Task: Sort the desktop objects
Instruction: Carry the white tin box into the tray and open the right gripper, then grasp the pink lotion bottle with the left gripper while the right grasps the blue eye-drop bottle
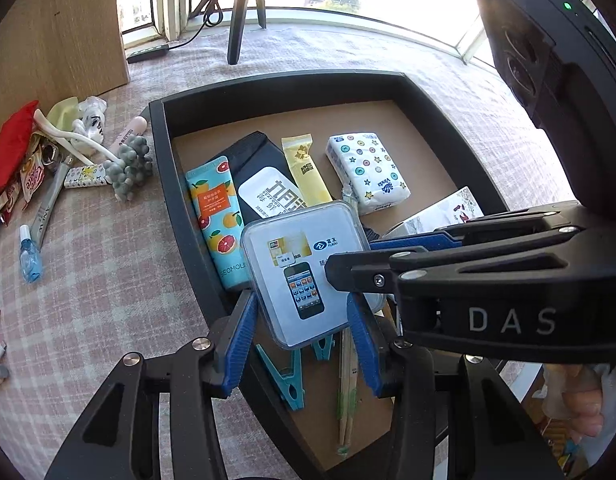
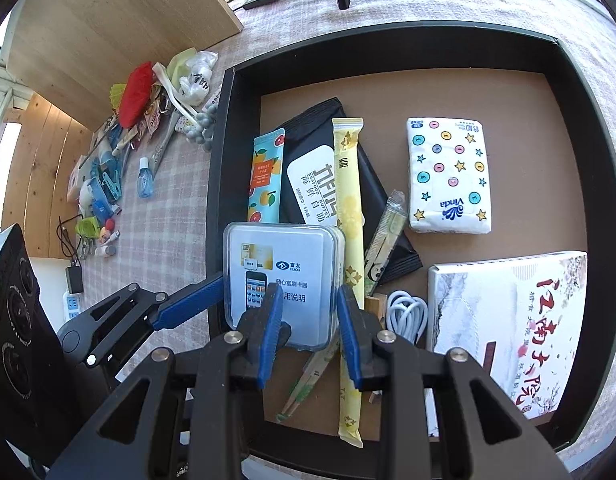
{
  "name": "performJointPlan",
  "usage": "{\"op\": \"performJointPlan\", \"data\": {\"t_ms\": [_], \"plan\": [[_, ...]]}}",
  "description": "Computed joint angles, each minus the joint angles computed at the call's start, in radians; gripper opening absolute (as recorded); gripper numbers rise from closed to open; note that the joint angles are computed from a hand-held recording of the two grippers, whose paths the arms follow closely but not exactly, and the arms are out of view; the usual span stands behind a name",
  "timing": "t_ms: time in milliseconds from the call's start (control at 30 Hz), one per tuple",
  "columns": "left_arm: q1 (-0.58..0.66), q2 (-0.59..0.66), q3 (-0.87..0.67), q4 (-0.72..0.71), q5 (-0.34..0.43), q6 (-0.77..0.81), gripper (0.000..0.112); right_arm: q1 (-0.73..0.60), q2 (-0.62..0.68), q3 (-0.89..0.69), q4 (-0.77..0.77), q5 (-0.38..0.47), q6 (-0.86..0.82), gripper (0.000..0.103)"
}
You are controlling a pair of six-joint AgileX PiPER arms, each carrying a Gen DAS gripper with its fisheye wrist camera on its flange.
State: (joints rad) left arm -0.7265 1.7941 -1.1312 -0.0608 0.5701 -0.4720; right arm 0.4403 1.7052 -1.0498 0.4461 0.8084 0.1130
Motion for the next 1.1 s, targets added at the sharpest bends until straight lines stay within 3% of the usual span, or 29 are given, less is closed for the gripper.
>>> {"op": "performJointPlan", "data": {"t_ms": [100,333,600,800,1100], "plan": [[0.018,-0.004,0.006,-0.049,0.003,0.041,0.043,0.002,0.010,-0.008,-0.003,0.006,0.005,0.029],[0.055,-0.088,0.056,0.043,-0.002,-0.027,0.043,0.025,0.012,-0.070,-0.075,0.002,0.073,0.029],[0.249,-0.214,0.210,0.035,-0.026,0.020,0.043,0.108,0.116,-0.267,-0.123,0.061,0.108,0.030],[0.467,-0.309,0.344,0.044,-0.043,0.087,0.043,0.197,0.273,-0.515,-0.156,0.139,0.138,0.030],[0.830,-0.370,0.474,0.037,-0.048,0.408,0.043,0.314,0.606,-1.053,-0.163,0.351,0.168,0.033]]}}
